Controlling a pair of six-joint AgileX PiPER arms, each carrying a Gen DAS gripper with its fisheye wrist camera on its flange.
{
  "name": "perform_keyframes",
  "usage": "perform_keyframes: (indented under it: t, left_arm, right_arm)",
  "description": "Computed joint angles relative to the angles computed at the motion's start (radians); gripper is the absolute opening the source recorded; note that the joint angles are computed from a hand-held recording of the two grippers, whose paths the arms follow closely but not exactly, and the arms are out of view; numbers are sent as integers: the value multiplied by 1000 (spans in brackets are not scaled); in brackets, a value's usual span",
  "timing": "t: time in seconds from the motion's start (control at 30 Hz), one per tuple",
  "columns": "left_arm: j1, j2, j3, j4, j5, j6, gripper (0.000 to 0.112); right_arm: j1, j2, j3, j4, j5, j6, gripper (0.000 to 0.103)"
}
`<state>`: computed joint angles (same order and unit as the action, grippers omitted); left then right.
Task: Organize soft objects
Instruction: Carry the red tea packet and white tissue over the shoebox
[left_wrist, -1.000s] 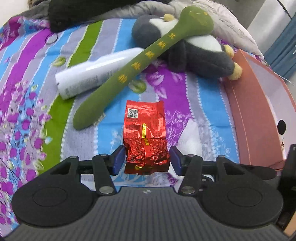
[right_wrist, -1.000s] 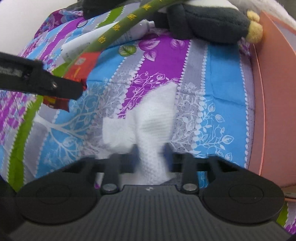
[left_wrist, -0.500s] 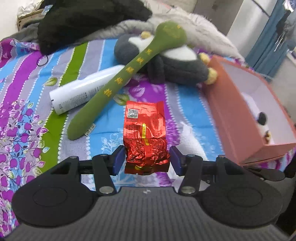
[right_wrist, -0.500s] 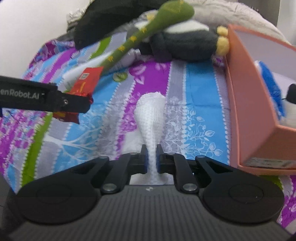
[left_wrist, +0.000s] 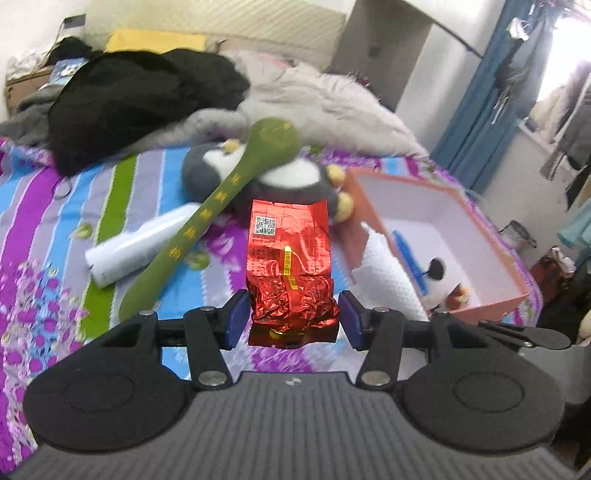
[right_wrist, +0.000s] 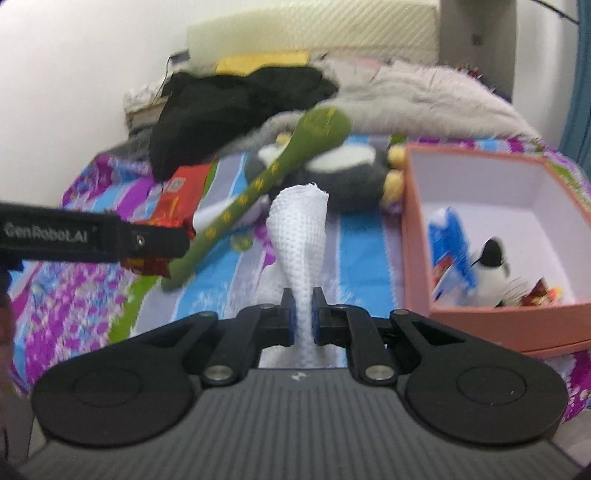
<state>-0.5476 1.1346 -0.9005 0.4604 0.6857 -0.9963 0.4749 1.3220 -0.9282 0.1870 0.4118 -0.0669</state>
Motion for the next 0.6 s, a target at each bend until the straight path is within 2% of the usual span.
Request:
perform_keyframes:
  t: [0.1,0.2,0.4,0.6]
  left_arm:
    - [-19,22,-67,-1,26,38,58]
    - [-47,62,-147,18,54,42,59]
    - [-81,175,-332,16,83,48,59]
    - [-117,339,-573,23,117,83,59]
  right_arm:
    - [-22,-27,-23,-10,5,17,13]
    - [-65,-45,-56,43,20,-54,13]
    - [-223,-34,-164,269,90,-318,13]
    - [-366,8,-260,402,142,-491,13]
